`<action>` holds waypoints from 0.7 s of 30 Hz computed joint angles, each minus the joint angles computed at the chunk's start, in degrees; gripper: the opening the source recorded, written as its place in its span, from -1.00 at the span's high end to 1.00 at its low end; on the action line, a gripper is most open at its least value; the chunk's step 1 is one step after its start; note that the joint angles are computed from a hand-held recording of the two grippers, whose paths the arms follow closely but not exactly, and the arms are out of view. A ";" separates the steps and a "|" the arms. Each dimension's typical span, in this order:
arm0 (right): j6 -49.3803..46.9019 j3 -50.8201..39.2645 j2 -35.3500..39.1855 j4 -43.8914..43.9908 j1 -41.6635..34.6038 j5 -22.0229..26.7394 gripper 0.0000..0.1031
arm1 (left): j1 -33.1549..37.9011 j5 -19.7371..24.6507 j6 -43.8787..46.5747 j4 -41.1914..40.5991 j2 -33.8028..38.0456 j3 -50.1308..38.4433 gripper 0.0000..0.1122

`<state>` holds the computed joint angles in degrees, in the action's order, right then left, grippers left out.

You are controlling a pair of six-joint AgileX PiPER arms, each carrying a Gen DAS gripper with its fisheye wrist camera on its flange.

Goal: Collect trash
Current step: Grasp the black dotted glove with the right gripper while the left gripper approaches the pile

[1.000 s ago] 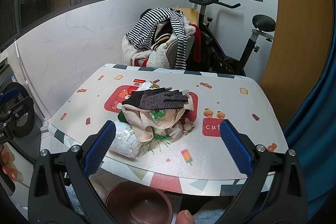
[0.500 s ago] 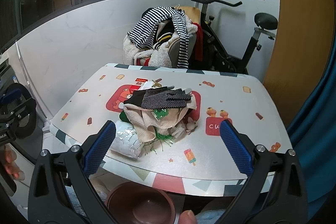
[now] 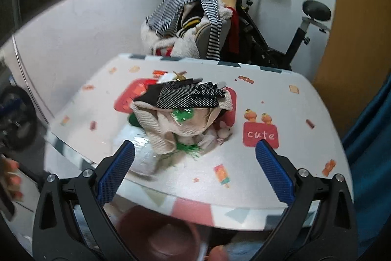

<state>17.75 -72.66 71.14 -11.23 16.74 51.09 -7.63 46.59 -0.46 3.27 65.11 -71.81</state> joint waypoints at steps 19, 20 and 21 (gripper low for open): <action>0.64 -31.54 40.42 2.53 0.65 -5.07 -0.14 | 9.63 -3.42 5.65 -10.96 8.96 2.02 -0.62; 1.15 -32.12 41.21 1.93 0.82 -4.54 -0.05 | 9.64 -3.54 5.91 -11.31 9.35 2.09 -0.59; 1.62 -32.70 42.03 0.71 1.18 -4.02 0.20 | 9.84 -3.55 6.49 -12.03 9.64 2.22 -0.59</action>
